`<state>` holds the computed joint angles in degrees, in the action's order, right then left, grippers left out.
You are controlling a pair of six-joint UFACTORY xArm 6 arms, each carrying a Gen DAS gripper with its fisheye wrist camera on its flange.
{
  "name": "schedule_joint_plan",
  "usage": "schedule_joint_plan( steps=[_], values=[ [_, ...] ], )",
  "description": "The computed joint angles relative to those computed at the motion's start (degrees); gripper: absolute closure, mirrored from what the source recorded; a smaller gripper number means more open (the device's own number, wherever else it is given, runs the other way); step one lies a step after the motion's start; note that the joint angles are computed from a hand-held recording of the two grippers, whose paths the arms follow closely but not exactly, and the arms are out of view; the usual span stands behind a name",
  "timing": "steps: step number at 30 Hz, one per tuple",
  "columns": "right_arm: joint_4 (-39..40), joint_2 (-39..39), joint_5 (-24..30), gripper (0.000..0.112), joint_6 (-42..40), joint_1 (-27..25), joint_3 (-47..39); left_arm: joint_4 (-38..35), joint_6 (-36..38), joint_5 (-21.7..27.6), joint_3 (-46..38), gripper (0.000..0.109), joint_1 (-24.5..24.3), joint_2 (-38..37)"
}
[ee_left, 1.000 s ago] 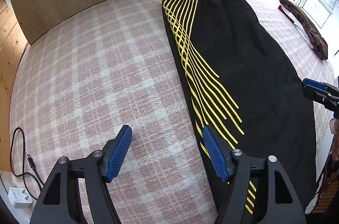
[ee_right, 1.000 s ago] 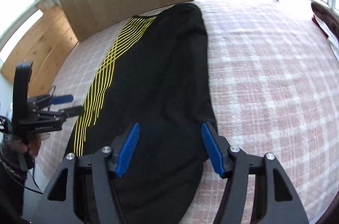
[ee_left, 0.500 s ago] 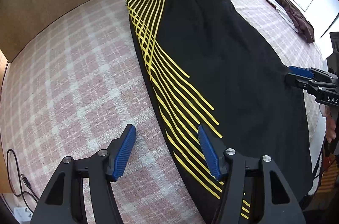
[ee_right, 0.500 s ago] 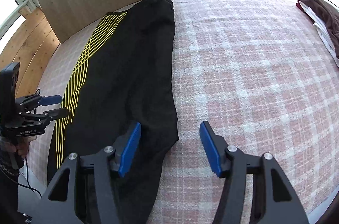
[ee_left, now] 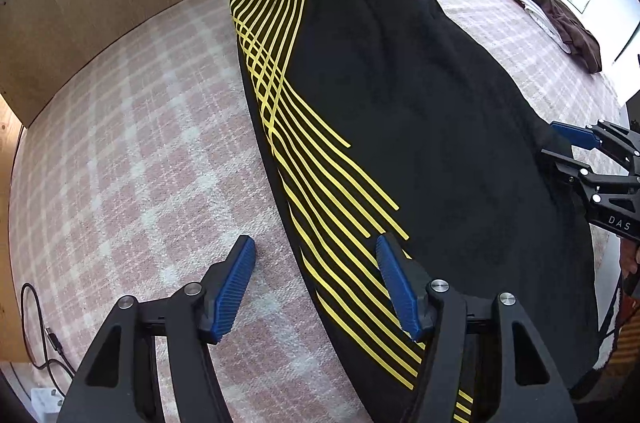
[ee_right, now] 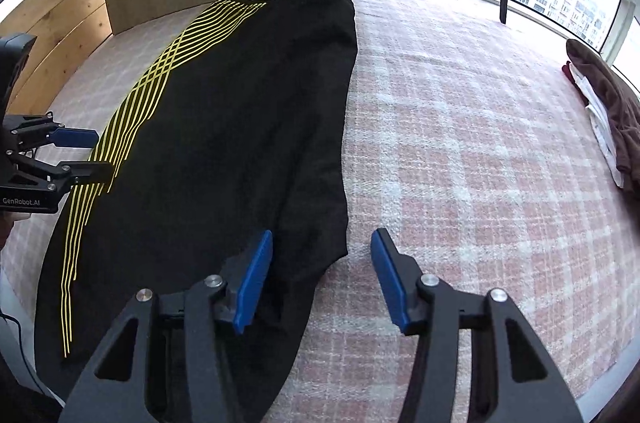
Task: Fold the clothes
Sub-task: 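Smooth the lengthwise-folded shorts with both open grippers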
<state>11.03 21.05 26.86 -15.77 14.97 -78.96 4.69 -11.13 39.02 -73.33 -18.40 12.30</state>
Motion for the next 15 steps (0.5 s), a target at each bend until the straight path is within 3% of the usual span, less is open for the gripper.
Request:
schedule_joint_plan(
  steps=[15],
  values=[
    [-3.6, 1.6, 5.4, 0.056, 3.7, 0.0, -4.1, 0.6, -1.2, 0.5, 0.7, 0.05, -1.7, -1.8]
  ],
)
